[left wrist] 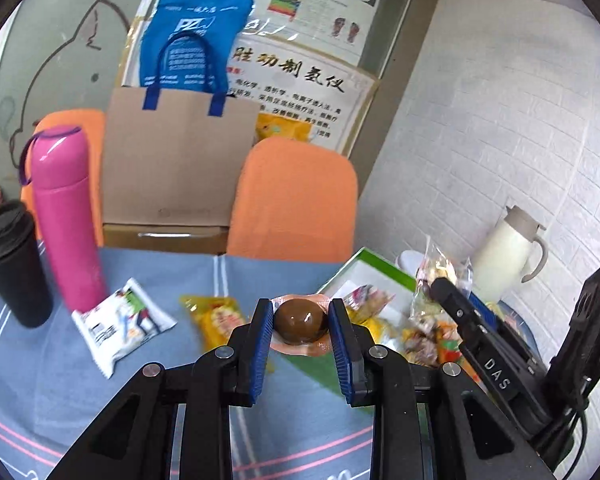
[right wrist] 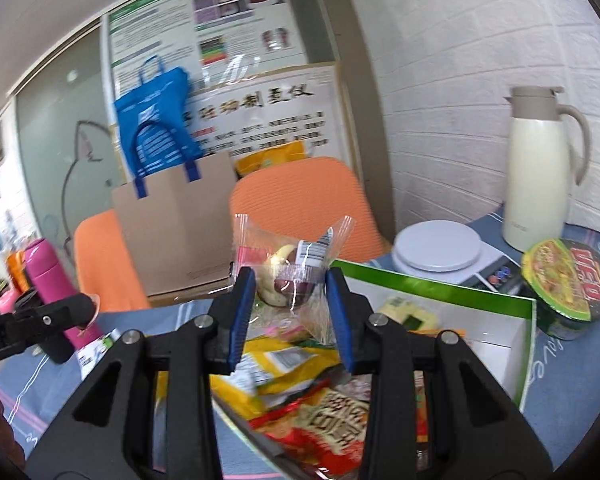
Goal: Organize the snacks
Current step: 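Carry the candy bag and chocolate cup into the green box and open both grippers, then withdraw both grippers from the box toward the last snacks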
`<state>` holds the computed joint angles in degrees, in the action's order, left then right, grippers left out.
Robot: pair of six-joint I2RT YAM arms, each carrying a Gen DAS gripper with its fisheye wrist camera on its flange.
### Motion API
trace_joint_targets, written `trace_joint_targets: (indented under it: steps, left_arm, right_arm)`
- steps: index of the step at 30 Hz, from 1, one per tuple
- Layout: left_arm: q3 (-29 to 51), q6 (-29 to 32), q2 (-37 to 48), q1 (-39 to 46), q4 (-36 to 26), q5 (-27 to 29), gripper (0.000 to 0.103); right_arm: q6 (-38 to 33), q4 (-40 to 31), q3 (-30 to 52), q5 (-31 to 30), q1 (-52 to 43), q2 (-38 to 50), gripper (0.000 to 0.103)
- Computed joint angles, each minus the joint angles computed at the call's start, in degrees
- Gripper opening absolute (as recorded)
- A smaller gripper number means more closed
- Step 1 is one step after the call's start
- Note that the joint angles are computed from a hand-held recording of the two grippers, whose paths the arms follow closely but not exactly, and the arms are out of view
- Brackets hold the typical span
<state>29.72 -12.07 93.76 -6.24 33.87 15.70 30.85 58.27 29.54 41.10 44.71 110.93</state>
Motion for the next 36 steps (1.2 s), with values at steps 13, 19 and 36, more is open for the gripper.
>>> trace_joint_targets:
  steps: [13,19,36]
  left_arm:
    - [14.7,-1.9,16.3,-8.3,-1.8,1.4,0.028]
    - [16.0,-1.2,17.5,-8.8,-2.4,2.0,0.029]
    - [10.9,-7.0,15.4,-6.9,5.3,-4.7,0.101]
  right_arm:
    - [5.9,-1.2,-3.2,8.3,-1.4,-1.6,0.041]
    - [7.7,-6.2,-1.4,7.9,-2.3,-1.4,0.072]
    - [6.5,-0.4,-2.6,16.1,0.0,0.0,0.098]
